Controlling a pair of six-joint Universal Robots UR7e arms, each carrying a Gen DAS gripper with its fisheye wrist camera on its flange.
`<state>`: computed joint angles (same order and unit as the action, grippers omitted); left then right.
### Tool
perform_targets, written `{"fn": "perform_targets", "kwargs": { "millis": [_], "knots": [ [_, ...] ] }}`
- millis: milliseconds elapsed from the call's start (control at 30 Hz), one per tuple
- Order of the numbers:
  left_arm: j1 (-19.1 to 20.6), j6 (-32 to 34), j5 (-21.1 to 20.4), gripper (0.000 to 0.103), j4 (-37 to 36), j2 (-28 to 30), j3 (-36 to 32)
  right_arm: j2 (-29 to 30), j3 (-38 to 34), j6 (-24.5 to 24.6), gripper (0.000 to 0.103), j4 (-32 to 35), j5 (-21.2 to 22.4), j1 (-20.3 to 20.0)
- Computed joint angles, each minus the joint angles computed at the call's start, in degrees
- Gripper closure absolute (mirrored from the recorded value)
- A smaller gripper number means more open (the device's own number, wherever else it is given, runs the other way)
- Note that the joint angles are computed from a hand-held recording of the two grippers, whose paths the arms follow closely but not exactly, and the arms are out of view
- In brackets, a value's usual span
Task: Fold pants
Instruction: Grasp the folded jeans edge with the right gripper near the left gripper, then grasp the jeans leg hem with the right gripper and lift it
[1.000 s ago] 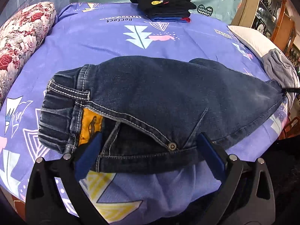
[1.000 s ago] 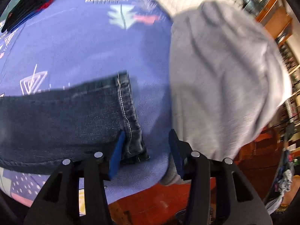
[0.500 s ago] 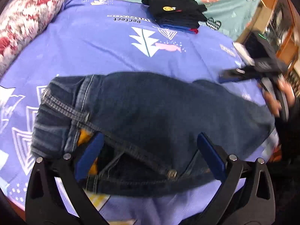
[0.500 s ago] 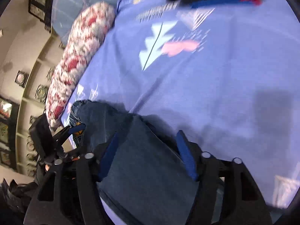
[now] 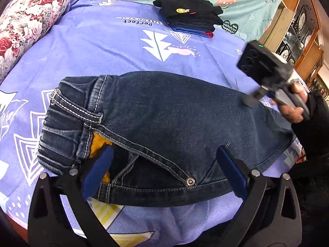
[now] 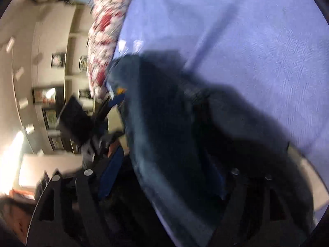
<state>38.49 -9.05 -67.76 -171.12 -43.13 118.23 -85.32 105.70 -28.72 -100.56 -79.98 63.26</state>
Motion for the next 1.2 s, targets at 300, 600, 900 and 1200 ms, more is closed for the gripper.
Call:
{"fn": "perform_targets", "kwargs": {
  "millis": [300, 600, 900, 1200],
  "knots": [
    [0.15, 0.44, -0.39, 0.002, -0.82, -0.33, 0.69, -1.94, 3.24, -0.11, 0.068, -12.78, 16.85, -7.26],
    [-0.25, -0.43, -0.07, 0.002, -0.41, -0.63, 0.61, -7.45, 4.57, 0.98, 0.070, -16.27, 20.05, -9.47],
    [-1.20, -1.45, 4.99, 0.002, -0.53, -0.27, 0.87, -4.23, 13.28, 5.67, 0.103, -37.12, -2.59, -0.69],
    [-1.95, -0.58, 1.95, 0.002, -2.12, -1.76, 1.04, -14.93, 20.39, 2.44, 0.090, -45.56, 4.89, -4.25]
  ]
}}
